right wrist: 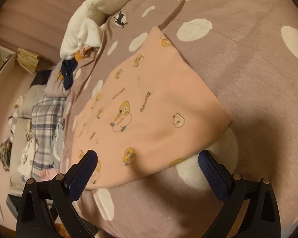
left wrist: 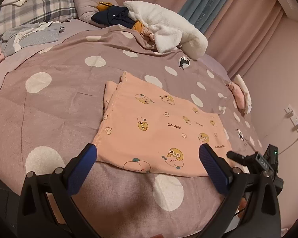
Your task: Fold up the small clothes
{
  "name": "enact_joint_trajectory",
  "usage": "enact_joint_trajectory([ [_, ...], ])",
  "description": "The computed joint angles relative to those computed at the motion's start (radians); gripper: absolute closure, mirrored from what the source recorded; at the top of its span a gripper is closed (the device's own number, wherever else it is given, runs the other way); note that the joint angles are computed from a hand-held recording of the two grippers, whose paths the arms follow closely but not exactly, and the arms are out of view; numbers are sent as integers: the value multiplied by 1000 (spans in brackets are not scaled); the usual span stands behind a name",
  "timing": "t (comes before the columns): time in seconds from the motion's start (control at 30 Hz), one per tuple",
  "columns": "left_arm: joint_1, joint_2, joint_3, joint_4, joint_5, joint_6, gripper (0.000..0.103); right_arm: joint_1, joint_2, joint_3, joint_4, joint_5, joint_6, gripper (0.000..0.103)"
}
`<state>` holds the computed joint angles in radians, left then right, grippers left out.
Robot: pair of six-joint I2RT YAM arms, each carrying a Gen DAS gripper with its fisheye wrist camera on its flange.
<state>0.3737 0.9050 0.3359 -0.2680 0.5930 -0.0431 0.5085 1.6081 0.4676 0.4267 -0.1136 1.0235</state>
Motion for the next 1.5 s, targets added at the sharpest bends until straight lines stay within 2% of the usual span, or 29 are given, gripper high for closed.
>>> enact_joint_trajectory([
  [0.13, -17, 18, 2, 16, -2, -1, 0, -37, 77, -15, 167, -66, 28, 2],
  [0.4, -19, 64, 15, 42, -34, 20, 0, -76, 194, -22, 435, -108, 97, 3],
  [0.47, -4, 82, 18, 46, -26, 33, 0, -75, 210, -8, 446, -103, 101, 8],
  [0.53, 13, 106, 25, 47, -14, 46, 0, -64, 207, 13, 409, -76, 82, 27],
  [0.57, 24, 116, 29, 47, -9, 51, 0, -57, 205, 21, 394, -57, 74, 34],
  [0.63, 45, 130, 36, 48, -4, 54, 0, -46, 195, 31, 362, -16, 68, 56],
  [0.67, 62, 138, 39, 47, 5, 59, 0, -43, 186, 39, 334, 9, 61, 63],
  [0.7, 74, 145, 43, 45, 14, 65, 0, -37, 172, 49, 292, 37, 48, 75],
  [0.73, 91, 156, 49, 38, 26, 75, 0, -19, 148, 68, 226, 84, 27, 83],
  [0.97, 214, 197, 85, -9, 79, 140, 0, 61, 76, 200, 0, 217, -133, 88],
  [1.13, 320, 219, 112, -45, 132, 190, 0, 155, 132, 379, -110, 236, -277, 89],
  [1.23, 368, 241, 129, -56, 155, 212, 0, 231, 218, 516, -171, 212, -402, 89],
  [1.33, 405, 270, 144, -55, 158, 219, 0, 300, 314, 640, -230, 144, -506, 89],
  [1.43, 435, 296, 158, -66, 169, 237, 0, 341, 395, 725, -282, 85, -590, 90],
  [1.5, 453, 312, 167, -75, 183, 249, 0, 357, 434, 770, -340, 86, -617, 90],
])
